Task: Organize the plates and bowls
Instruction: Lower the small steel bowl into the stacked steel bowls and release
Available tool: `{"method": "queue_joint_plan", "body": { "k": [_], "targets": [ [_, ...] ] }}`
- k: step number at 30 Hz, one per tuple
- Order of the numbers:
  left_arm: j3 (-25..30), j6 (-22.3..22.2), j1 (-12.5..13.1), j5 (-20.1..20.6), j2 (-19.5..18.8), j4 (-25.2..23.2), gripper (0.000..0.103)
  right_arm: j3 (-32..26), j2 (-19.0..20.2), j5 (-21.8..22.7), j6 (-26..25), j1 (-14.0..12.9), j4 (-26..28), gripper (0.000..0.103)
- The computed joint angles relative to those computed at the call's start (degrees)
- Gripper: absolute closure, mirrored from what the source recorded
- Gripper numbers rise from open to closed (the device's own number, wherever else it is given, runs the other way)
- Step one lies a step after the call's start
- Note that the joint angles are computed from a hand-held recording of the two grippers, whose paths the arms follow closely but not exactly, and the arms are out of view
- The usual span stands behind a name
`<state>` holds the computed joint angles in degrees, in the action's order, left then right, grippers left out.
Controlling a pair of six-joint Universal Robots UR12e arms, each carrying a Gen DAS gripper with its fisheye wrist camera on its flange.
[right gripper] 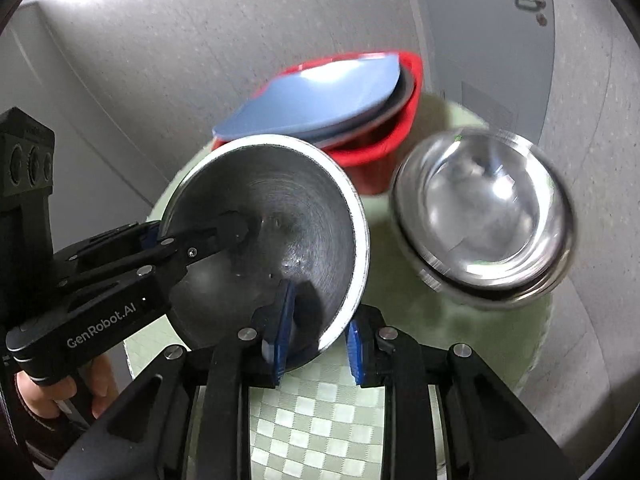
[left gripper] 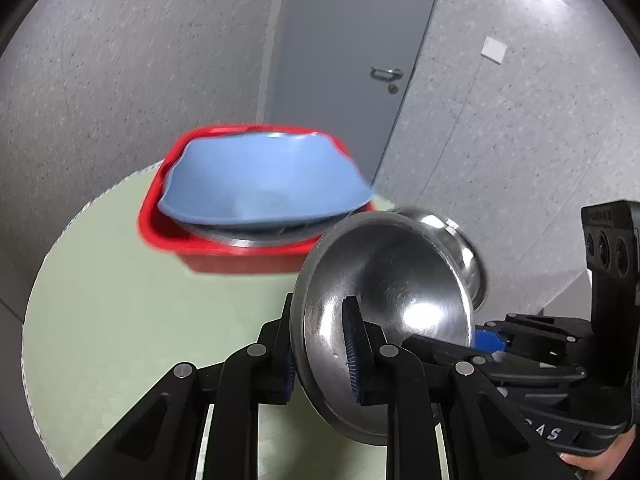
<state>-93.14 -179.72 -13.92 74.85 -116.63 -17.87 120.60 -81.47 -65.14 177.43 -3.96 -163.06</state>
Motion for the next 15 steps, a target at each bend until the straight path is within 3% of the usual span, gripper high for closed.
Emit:
{"method": "queue_joint_plan", "body": {
  "k": [8, 15],
  "targets": [
    [4.13, -0.72, -3.32, 0.38, -3.45, -0.6, 0.087, -0.77, -0.96, -1.39, -1.44, -3.86, -0.48, 0.079],
    [13.15, -0.51, -5.11, 1.94, -9.67, -7.28, 0.086, -3.35, 1.45, -2.83, -3.72, -6.41, 1.28, 0.079]
  ]
}}
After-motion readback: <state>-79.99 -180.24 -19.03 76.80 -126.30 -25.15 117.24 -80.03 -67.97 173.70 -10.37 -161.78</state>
